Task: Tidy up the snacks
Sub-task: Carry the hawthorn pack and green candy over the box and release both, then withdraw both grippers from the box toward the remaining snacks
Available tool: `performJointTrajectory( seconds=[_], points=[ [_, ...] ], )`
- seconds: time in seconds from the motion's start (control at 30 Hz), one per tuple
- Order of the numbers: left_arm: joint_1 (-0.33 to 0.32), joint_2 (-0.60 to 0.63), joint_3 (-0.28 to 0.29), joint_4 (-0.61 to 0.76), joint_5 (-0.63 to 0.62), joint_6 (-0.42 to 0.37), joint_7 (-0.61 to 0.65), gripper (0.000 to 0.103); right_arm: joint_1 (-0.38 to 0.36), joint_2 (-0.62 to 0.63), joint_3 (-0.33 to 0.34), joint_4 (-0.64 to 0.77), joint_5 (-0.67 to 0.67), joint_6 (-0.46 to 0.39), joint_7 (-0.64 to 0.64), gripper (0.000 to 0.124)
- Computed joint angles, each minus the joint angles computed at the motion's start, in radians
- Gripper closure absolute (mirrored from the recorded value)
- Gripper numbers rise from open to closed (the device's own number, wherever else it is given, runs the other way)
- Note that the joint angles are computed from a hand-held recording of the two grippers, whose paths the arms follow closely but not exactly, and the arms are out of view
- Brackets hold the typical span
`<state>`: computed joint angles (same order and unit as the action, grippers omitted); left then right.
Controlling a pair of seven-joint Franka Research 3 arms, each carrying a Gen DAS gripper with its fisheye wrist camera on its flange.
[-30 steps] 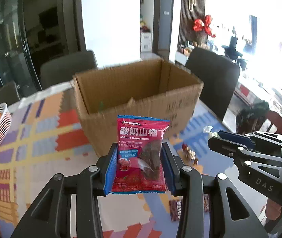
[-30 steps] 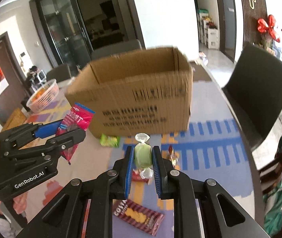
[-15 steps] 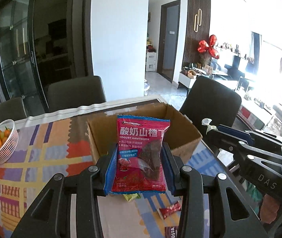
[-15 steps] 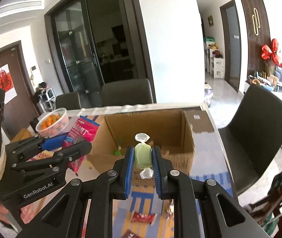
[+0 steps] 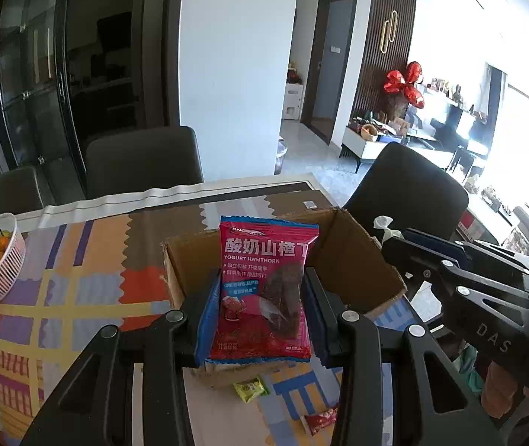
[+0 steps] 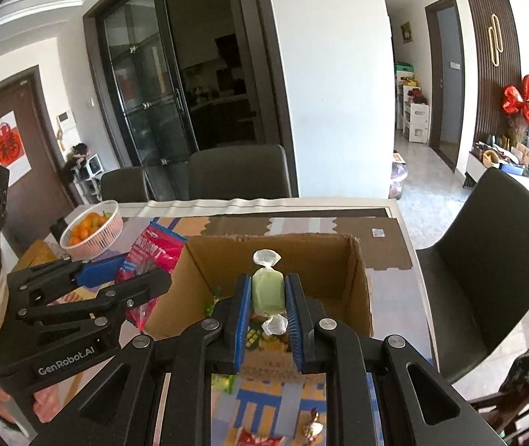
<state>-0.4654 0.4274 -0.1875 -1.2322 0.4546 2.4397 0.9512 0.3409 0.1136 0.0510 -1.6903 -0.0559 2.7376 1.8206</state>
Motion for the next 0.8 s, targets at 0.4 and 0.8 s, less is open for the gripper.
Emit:
performJointTrajectory(
  seconds=[0.4, 0.8],
  points=[
    [-0.053, 0.037, 0.051, 0.047, 0.089, -0.035, -0.069, 0.039, 0.011, 0.055, -0.038, 0.043, -0.048, -0.026, 0.043, 0.082],
    [-0.046, -0.109, 0.003, -0.176, 0.190, 0.051, -0.141, 0.038, -0.025, -0.118, -0.003, -0.196, -0.138, 0.078, 0.123, 0.081]
  ],
)
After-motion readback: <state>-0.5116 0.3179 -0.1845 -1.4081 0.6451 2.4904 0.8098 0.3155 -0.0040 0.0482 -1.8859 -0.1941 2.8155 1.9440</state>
